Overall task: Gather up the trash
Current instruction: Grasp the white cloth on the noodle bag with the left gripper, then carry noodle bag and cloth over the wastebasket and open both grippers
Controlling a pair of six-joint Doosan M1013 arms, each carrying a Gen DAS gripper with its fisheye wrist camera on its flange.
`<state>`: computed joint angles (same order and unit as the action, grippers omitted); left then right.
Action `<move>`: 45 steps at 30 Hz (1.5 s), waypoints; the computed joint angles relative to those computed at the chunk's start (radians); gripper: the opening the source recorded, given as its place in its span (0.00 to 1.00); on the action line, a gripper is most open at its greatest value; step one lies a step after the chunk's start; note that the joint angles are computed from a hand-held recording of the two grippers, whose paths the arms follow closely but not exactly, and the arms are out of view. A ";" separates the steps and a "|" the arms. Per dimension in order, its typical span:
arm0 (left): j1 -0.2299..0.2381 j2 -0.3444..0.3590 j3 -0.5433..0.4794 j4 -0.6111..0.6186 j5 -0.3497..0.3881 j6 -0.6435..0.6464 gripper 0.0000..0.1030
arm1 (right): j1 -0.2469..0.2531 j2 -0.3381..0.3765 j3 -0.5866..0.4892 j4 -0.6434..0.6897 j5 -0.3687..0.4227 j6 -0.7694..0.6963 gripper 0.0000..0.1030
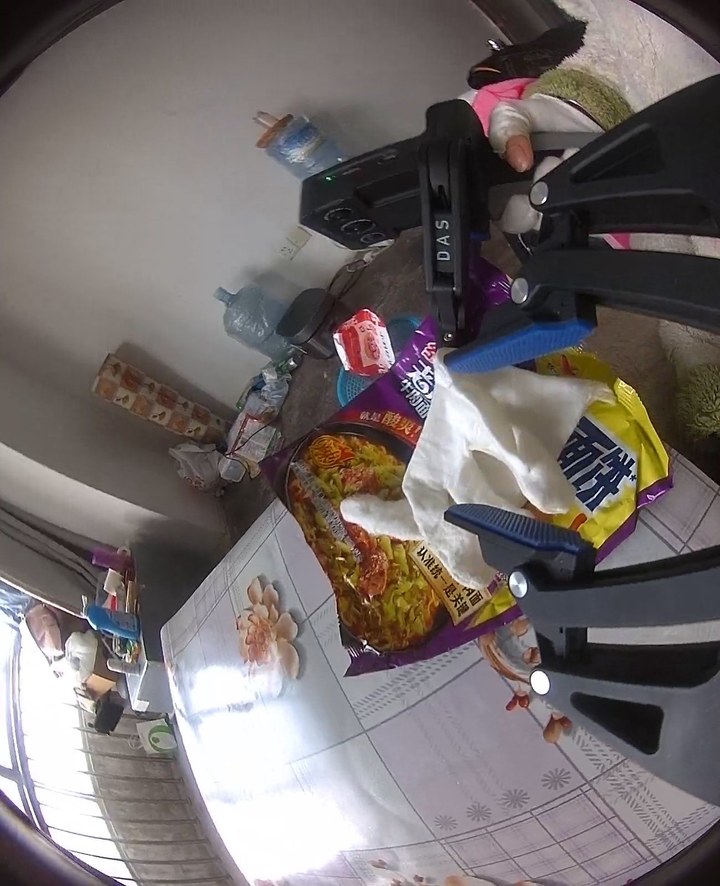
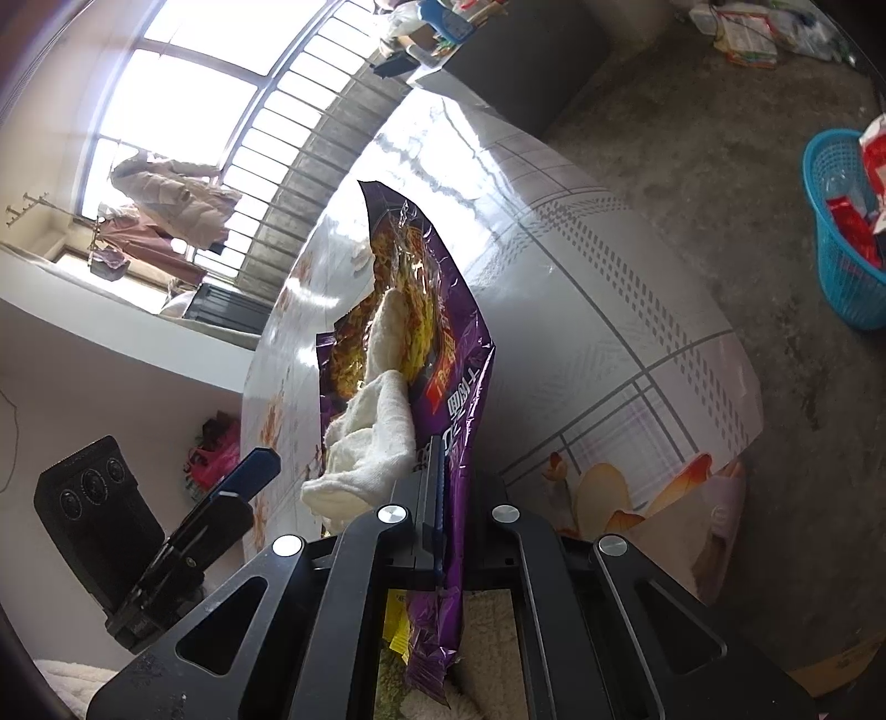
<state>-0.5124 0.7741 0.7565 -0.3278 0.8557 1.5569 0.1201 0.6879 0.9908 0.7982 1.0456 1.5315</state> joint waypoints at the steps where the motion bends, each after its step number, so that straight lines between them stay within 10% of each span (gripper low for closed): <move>1: -0.009 0.012 -0.022 0.047 0.027 -0.006 0.48 | 0.001 0.001 -0.003 -0.003 0.000 0.005 0.01; 13: -0.038 0.124 -0.206 0.266 0.234 -0.123 0.41 | 0.000 0.006 -0.007 -0.009 0.013 0.026 0.01; 39: -0.055 0.138 -0.227 0.315 0.248 -0.142 0.36 | -0.004 0.006 0.000 0.010 0.012 0.024 0.01; 45: -0.043 0.128 -0.207 0.312 0.204 -0.146 0.07 | -0.001 -0.020 0.029 0.021 -0.054 -0.034 0.00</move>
<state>-0.5551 0.9021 0.5491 -0.0154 1.0594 1.4105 0.1191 0.6678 1.0198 0.8196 0.9920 1.4975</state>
